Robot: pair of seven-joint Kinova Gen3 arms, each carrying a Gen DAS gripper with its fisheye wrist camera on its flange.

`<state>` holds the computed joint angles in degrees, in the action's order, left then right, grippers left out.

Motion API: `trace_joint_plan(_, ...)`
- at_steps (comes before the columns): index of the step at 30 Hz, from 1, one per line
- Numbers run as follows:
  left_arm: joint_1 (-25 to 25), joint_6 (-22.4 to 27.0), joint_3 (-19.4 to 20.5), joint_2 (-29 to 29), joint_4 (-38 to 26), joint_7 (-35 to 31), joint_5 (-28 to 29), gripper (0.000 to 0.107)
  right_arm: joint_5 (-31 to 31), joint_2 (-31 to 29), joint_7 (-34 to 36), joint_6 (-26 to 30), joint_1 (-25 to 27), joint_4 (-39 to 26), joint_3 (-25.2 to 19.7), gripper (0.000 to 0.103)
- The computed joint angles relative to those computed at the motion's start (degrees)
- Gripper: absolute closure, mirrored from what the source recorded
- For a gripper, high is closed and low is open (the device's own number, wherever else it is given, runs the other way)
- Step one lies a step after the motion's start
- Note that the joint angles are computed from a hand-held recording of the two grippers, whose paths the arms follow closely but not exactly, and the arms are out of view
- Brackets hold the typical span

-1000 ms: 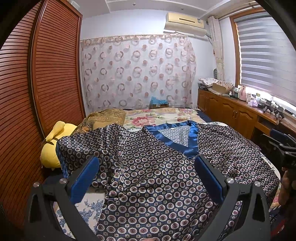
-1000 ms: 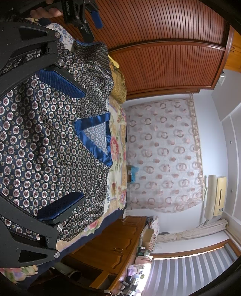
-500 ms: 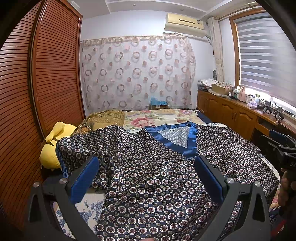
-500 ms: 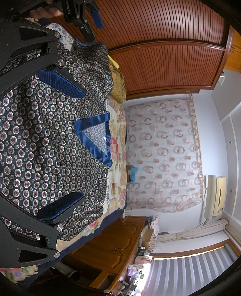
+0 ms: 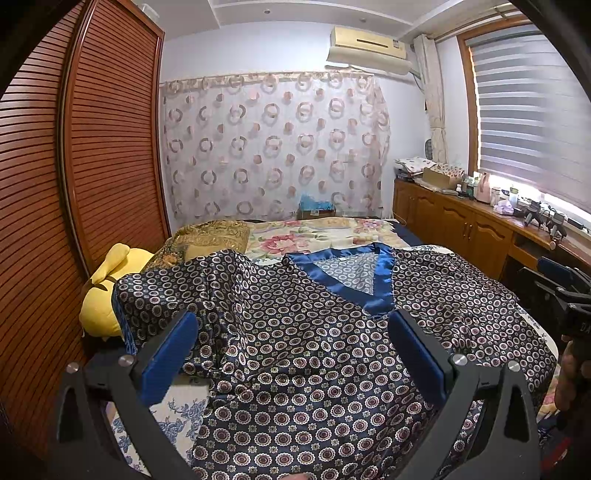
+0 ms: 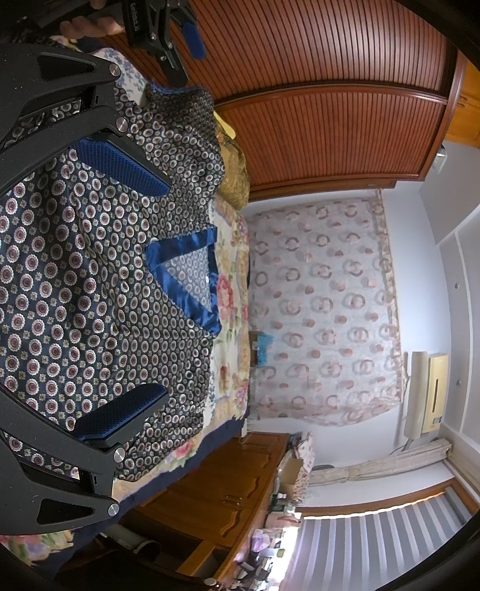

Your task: Fold small clothes

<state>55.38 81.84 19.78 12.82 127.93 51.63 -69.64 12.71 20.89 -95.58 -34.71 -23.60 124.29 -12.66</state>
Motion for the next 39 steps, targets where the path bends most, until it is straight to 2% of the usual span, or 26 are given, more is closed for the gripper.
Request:
trace_joint_plan(20, 0.21, -0.44, 0.06, 0.13, 0.62, 0.96, 0.38, 0.004, -0.15, 0.51, -0.02, 0.07, -0.65, -0.18, -0.28, 0.000)
trace_joint_plan(31, -2.13, -4.69, -0.72, -0.59, 6.70, 5.69, 3.30, 0.004, 2.54, 4.64, -0.72, 0.91, -0.74, -2.58, -1.34, 0.000)
trace_joint_plan(34, -3.28, -6.90, -0.78, -1.70, 9.31, 7.17, 3.63, 0.004, 2.70, 5.69, -0.24, 0.99, -1.11, -3.16, -1.36, 0.000)
trace_joint_plan(37, -4.87, -11.16, -0.45, -4.78, 13.50, 10.09, 2.40, 0.004, 3.11, 6.76, 0.20, 1.44, -1.30, -3.88, -1.57, 0.000)
trace_joint_plan(39, -5.65, -11.54, -0.02, -5.33, 14.67, 10.68, 3.32, 0.004, 3.67, 7.54, 0.38, 1.97, -1.30, -4.45, -1.82, 0.000)
